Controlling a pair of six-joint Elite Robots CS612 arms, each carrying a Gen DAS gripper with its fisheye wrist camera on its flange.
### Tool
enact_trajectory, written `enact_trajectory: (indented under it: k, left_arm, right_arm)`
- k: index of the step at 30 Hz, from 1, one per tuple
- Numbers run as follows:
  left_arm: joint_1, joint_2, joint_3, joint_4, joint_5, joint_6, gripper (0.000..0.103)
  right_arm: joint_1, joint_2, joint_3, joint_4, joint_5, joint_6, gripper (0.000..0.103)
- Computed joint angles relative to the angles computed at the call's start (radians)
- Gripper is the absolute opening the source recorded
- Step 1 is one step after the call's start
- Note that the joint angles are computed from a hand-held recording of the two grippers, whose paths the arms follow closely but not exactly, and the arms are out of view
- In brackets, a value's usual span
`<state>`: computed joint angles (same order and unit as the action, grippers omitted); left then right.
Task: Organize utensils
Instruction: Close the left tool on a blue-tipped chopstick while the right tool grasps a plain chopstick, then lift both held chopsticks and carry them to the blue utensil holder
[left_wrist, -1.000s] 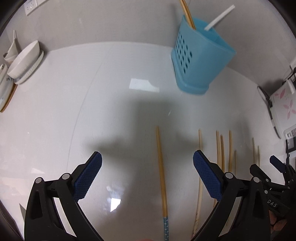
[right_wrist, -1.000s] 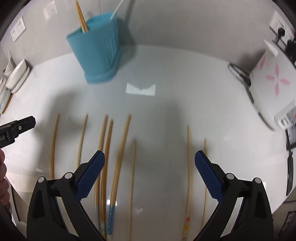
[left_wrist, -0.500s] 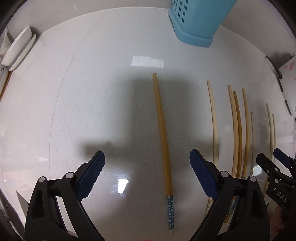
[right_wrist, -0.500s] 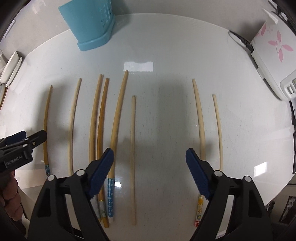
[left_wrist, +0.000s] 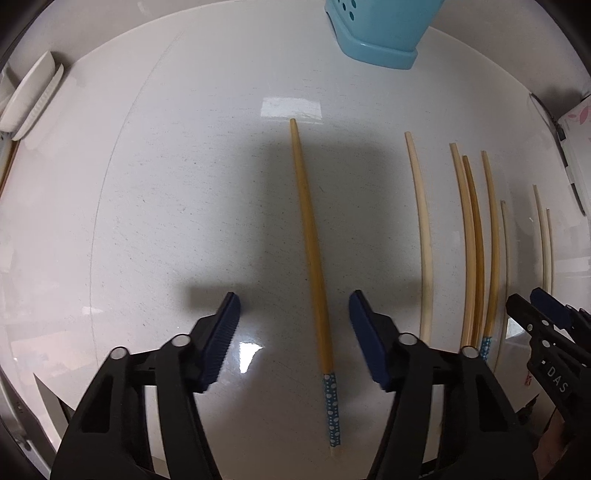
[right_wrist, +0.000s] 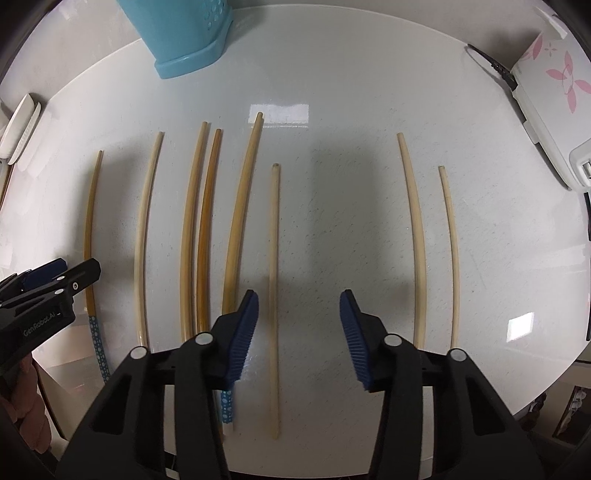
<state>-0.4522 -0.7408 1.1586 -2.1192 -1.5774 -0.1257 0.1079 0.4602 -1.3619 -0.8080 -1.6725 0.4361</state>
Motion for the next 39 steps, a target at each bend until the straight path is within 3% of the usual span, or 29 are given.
enact_trajectory:
  k: [6,9,15,39]
  left_arm:
    - [0.001,0.009,-0.022,0.028,-0.018,0.010,0.019]
    - [-0.001,0.009,-0.023,0.033,-0.015,0.013,0.009]
    - [0.000,0.003,-0.016,0.033,-0.029,0.012,0.007]
    - [0.001,-0.056,0.027,-0.057,-0.045,0.010,0.007]
  right_arm:
    - [0.000,-0.010,0.018,0.013,0.017,0.000,0.025]
    - [0.001,-0.016,0.036,0.012,0.023,0.005,0.021]
    - [-0.004,-0.018,0.045,0.019,0.030,0.010,0.004]
    - [-0.005,-0.023,0.000,-0.026,0.000,0.000,0.004]
